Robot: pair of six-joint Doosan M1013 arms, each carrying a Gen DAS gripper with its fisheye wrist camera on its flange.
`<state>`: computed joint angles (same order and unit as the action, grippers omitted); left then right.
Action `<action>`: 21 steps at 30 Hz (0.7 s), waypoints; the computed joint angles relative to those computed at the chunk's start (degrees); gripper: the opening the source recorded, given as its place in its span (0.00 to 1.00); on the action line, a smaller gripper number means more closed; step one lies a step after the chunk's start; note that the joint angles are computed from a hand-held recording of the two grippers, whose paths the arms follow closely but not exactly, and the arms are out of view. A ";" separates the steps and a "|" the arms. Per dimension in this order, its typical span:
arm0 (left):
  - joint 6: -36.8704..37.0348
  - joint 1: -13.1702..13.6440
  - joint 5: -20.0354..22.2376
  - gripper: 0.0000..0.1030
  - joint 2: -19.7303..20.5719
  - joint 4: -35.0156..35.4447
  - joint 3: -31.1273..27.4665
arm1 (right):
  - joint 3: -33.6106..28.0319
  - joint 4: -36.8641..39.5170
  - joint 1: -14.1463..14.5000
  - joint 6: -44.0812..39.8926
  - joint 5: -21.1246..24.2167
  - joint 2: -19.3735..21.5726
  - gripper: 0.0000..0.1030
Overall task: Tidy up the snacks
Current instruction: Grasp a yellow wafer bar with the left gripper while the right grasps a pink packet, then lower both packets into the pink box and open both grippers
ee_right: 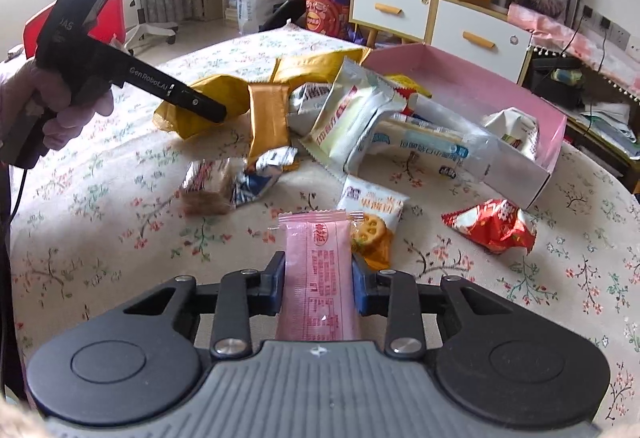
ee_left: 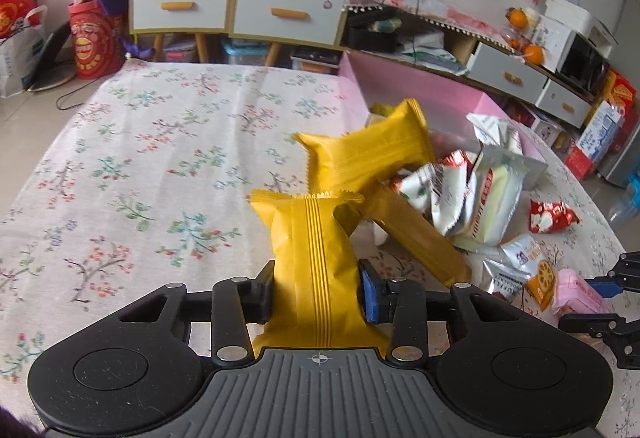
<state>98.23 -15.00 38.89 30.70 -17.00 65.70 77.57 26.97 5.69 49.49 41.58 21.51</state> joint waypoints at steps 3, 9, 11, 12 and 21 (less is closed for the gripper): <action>-1.08 0.27 -0.44 0.36 -0.30 0.52 -0.14 | -0.63 0.41 0.13 1.16 -0.85 0.15 0.29; -3.33 0.28 -2.41 0.36 -0.67 1.89 -1.20 | -2.47 -0.53 0.63 7.14 -3.87 0.64 0.29; -2.82 0.05 -2.71 0.36 -0.47 1.92 -2.06 | -3.77 -2.13 0.88 10.64 -4.79 1.24 0.29; -2.72 -0.11 -2.83 0.36 -0.27 2.19 -2.64 | -4.26 -3.12 1.03 12.10 -5.33 1.49 0.29; -1.81 -0.62 1.57 0.36 4.74 -2.22 -12.72 | -13.04 -14.42 1.34 30.50 -4.44 6.67 0.29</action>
